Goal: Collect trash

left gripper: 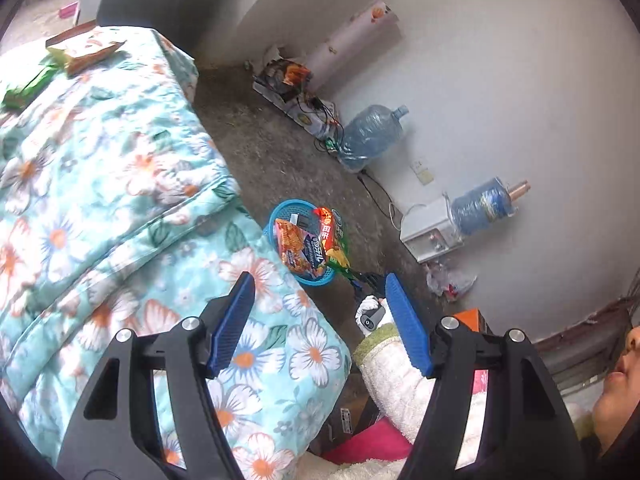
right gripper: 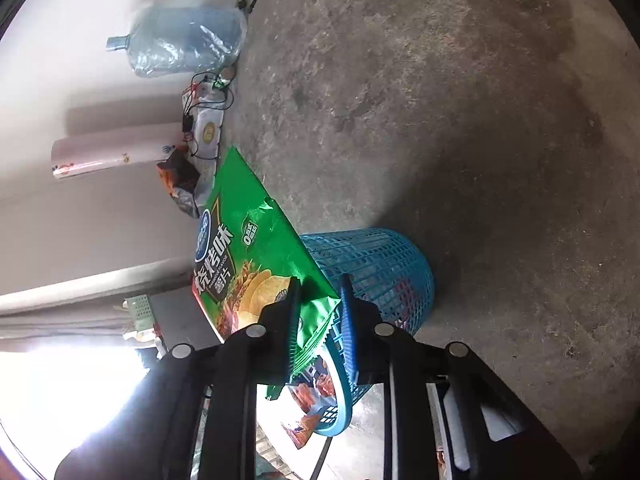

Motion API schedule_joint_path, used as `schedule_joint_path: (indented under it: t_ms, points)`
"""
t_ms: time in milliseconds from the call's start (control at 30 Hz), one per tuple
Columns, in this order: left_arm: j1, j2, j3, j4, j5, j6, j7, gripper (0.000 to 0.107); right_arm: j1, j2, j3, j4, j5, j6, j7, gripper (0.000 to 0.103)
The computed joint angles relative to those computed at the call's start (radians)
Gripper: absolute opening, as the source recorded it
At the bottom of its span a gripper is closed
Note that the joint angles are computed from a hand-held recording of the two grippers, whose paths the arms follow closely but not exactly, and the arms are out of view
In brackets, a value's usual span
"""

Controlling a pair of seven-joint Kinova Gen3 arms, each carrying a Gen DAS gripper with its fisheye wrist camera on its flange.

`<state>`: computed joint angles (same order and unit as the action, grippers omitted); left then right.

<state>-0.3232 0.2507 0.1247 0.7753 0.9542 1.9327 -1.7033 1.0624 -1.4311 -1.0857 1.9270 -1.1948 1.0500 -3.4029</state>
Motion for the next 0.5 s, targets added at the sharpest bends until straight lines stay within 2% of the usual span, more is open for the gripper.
schedule_joint_path:
  t_ms: [100,267,400,500]
  points:
    - [-0.045,-0.028,-0.023,0.050,0.026,0.004,-0.017,0.064,-0.004,0.009,0.002,-0.004,-0.006,-0.028,0.045,0.007]
    - [-0.059,-0.053,-0.052,0.092,0.046,-0.004,-0.027,0.064,-0.002,0.073,-0.007,-0.059,0.005,-0.066,0.151,0.005]
    - [-0.077,-0.067,-0.065,0.115,0.087,0.002,-0.041,0.064,0.032,0.160,-0.057,-0.167,0.030,-0.032,0.235,0.005]
    - [-0.083,-0.090,-0.077,0.145,0.108,0.013,-0.067,0.064,0.076,0.218,-0.120,-0.241,-0.006,0.001,0.318,0.005]
